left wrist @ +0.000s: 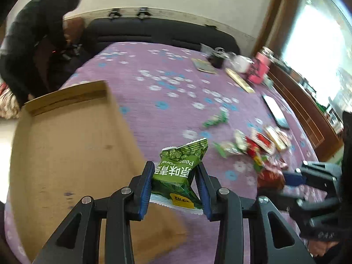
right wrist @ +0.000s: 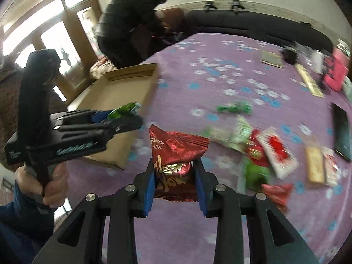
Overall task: Organize snacks
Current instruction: 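Carry the green bag and red candy over the cardboard box with both tools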
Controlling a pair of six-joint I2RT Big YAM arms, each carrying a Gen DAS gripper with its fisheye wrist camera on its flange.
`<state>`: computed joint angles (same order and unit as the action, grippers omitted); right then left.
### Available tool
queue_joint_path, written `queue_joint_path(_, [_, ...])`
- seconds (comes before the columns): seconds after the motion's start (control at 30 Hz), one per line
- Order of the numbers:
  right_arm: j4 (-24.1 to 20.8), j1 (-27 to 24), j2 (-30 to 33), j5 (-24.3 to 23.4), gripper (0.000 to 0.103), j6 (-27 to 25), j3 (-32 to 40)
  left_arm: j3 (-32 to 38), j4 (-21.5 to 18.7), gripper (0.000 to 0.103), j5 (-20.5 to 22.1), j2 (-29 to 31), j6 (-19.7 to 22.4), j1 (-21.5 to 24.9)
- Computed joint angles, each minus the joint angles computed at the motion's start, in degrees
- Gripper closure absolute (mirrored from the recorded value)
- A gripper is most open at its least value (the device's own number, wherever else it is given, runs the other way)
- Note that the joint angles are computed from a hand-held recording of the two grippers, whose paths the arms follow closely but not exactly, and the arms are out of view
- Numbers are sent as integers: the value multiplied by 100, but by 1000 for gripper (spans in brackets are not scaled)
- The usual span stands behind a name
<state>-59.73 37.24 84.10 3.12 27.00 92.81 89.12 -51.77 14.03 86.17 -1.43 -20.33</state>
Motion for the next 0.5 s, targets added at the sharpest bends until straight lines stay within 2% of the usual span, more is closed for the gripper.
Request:
queue_joint_path(0.3, [10, 295, 974, -420, 71, -174, 1131, 21, -115, 63, -218, 126, -217, 690])
queue_joint_path(0.5, [-143, 416, 1519, -638, 71, -180, 1618, -190, -42, 63, -486, 102, -229, 856])
